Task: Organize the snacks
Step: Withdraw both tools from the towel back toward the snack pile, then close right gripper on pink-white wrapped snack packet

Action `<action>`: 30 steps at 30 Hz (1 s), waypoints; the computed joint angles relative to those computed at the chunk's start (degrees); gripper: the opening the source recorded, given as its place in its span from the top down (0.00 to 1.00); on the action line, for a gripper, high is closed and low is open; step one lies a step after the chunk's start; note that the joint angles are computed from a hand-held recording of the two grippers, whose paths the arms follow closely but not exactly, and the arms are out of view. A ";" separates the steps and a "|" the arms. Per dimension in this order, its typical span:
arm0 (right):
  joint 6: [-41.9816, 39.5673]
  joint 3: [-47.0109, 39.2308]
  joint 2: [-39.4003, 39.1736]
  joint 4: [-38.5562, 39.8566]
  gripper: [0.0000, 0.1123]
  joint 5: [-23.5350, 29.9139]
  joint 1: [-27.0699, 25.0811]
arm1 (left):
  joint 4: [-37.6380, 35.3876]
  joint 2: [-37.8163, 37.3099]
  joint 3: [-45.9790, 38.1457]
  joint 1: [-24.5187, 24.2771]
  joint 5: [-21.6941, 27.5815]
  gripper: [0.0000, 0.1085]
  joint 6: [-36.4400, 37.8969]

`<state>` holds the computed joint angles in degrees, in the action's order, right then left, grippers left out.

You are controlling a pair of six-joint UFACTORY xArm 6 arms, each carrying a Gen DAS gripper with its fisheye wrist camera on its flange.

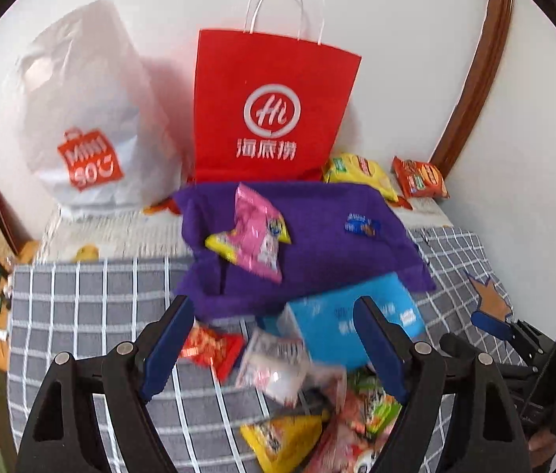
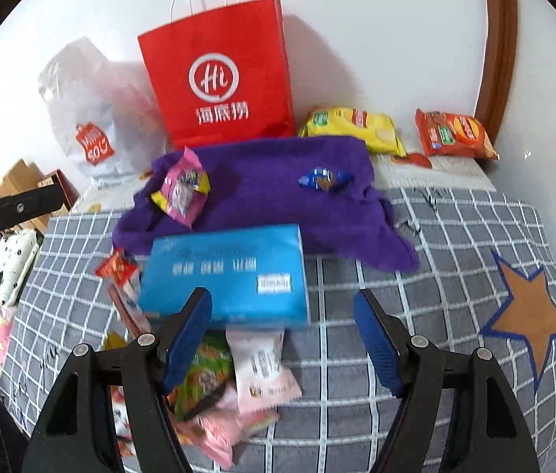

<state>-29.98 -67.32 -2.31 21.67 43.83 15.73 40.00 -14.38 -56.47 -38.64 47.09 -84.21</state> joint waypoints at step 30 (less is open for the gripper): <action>-9.50 8.04 3.64 1.57 0.50 -2.32 1.07 | -3.06 -7.11 15.41 -5.02 -5.01 0.25 -13.07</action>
<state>-39.47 -59.28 1.32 23.24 41.51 16.79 36.94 -21.49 -41.07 -43.65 42.08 -97.28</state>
